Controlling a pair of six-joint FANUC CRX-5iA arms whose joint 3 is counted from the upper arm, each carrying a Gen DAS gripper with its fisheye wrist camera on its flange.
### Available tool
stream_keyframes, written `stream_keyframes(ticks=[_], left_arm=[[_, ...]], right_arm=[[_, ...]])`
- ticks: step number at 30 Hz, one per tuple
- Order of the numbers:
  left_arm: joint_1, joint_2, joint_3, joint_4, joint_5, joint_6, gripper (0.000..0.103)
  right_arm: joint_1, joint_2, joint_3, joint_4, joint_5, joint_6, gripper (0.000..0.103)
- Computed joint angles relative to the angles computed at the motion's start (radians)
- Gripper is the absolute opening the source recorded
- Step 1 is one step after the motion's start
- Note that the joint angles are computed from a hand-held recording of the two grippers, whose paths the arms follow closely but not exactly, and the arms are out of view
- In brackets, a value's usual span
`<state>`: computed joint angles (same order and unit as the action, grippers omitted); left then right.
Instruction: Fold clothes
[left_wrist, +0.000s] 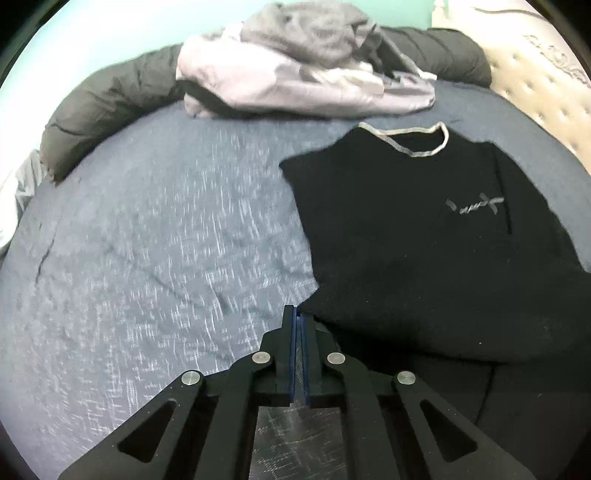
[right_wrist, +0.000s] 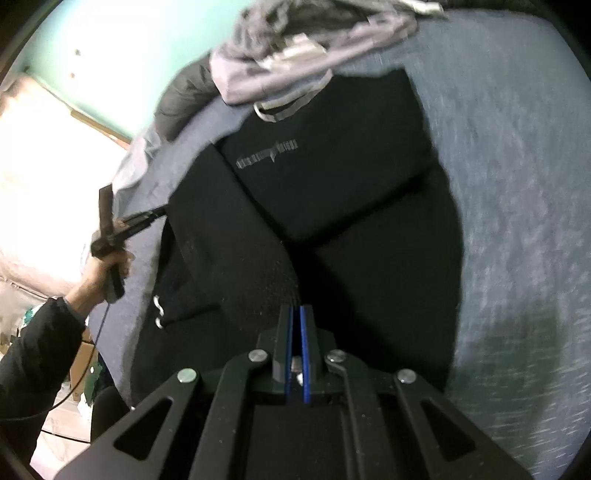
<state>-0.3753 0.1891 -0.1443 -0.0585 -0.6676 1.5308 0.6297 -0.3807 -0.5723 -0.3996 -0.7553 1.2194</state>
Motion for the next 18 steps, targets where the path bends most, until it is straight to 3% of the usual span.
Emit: stream_keyframes(ticks=[4,12,18], left_arm=[[0.006,0.016,-0.007,-0.006,-0.009,0.031,0.000],[0.071,-0.062,-0.087,0.104,0.037,0.012,0.000],[0.038,-0.031,-0.050,0.182,0.039,-0.045,0.000]], right_arm=[[-0.012,0.023,-0.017,-0.015,-0.004,-0.004,0.003],[-0.046,0.030,-0.003,-0.050,-0.031,0.065,0.003],[-0.011,0.009,-0.009,-0.028,-0.047,0.037,0.003]])
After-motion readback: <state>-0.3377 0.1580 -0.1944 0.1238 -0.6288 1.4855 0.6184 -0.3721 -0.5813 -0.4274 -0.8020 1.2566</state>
